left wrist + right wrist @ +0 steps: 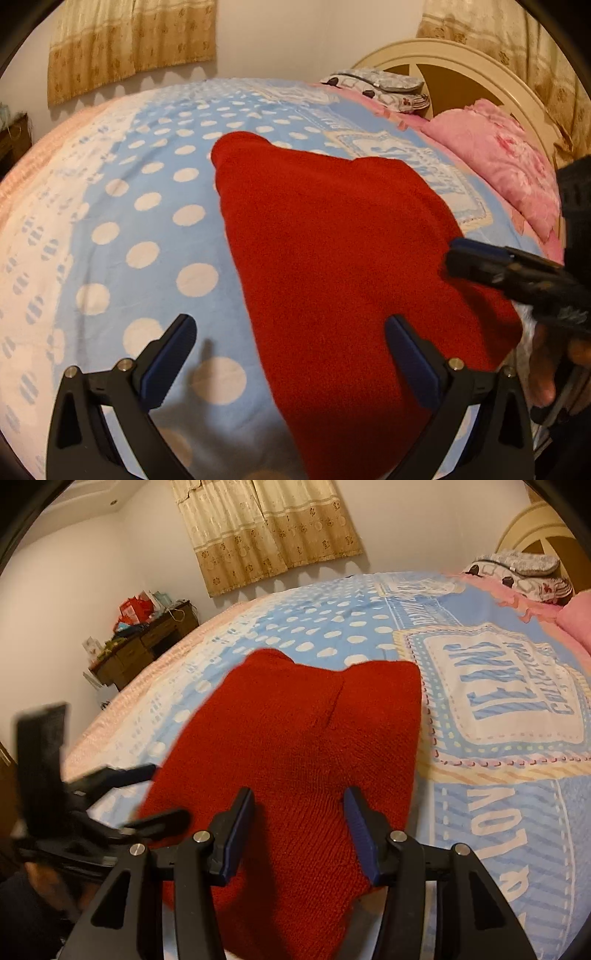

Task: Fold small clothes
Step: 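Move the right gripper down to the folded edge of the red sweater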

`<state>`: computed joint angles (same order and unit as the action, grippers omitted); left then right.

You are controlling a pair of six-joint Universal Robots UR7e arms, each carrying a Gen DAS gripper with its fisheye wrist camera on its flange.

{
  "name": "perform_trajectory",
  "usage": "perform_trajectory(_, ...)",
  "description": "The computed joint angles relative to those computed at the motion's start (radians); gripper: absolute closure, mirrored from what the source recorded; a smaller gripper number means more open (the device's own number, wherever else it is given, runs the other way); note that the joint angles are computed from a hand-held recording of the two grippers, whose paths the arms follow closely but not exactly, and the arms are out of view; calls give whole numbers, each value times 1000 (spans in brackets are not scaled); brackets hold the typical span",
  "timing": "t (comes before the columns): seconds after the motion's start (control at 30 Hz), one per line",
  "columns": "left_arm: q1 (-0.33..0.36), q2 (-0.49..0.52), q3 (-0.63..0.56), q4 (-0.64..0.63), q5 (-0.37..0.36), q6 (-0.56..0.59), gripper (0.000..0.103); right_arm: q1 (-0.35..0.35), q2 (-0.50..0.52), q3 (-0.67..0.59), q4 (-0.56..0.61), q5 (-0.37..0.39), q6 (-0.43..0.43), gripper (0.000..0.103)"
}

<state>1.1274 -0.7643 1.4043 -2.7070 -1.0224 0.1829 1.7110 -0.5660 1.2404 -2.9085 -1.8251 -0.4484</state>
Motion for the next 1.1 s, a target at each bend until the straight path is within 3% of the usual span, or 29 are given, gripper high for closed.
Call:
perform_trajectory(0.07,3,3,-6,-5,-12,-11,0,-7,-23,9,-6,48,47,51)
perform_trajectory(0.17,15,11,-27,18,-51,-32,0,-16,-31,-1,-61,44,97,48)
perform_trajectory(0.33,35,4,-21,21,-115,-76,0,-59,1,-132,108,81,229,44)
perform_trajectory(0.5,24,5,1,-23,-96,-48,0,-88,61,-263,273,152,268,44)
perform_trajectory(0.63,36,8,-20,13,-122,-68,0,-104,107,-341,316,170,303,33)
perform_trajectory(1.0,37,13,-21,2,-121,-54,0,-125,173,-470,395,252,296,33)
perform_trajectory(1.1,38,13,-23,4,-122,-54,0,-127,200,-521,421,266,306,42)
